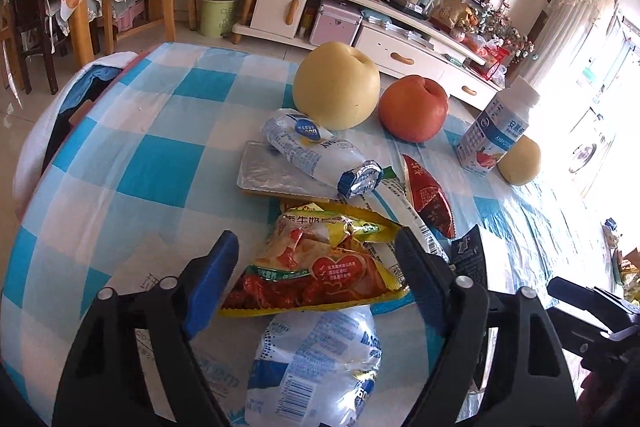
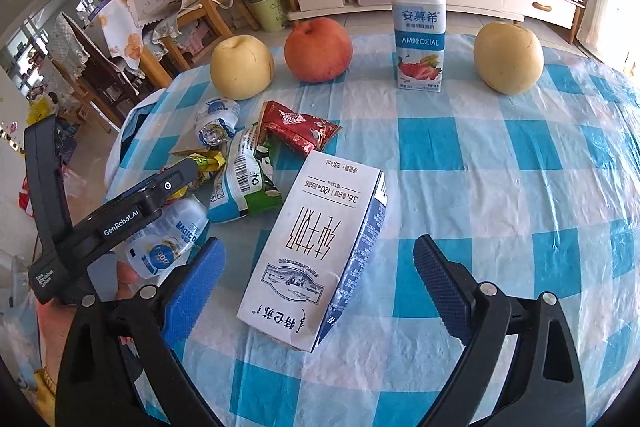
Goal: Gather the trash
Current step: 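Grasp the yellow snack bag with the left tool while the right tool grasps the milk carton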
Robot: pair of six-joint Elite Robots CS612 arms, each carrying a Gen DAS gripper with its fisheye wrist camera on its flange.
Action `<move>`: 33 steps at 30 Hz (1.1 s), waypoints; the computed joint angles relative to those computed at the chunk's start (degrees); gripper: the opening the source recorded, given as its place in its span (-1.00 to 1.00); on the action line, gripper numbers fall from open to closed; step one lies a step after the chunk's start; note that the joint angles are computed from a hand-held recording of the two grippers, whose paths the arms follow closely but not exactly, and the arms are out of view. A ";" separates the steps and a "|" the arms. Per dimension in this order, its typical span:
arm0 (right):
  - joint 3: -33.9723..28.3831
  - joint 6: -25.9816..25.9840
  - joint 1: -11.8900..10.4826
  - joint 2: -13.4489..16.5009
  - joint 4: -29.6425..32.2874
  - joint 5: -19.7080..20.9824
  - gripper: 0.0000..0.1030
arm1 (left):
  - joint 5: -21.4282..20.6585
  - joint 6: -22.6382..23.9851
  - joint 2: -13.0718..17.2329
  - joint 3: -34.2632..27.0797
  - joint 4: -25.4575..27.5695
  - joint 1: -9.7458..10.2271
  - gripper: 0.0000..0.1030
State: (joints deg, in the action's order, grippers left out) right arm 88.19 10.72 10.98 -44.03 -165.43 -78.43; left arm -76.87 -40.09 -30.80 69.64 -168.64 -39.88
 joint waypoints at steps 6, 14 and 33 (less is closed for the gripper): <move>-1.33 -0.78 0.19 1.33 1.54 -0.68 0.82 | 0.65 -0.17 0.01 0.02 0.66 -0.26 0.22; -2.09 -1.35 0.43 2.25 0.97 0.01 0.82 | 2.51 0.19 -0.37 0.57 1.36 -1.01 0.10; -3.23 -2.97 1.16 2.96 2.68 -4.13 0.82 | -3.00 -5.25 -1.57 4.25 -3.97 -1.79 0.03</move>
State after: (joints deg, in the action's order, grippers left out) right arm 84.96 7.75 12.14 -41.06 -162.75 -82.56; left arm -79.87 -45.34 -32.38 73.89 -172.61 -41.68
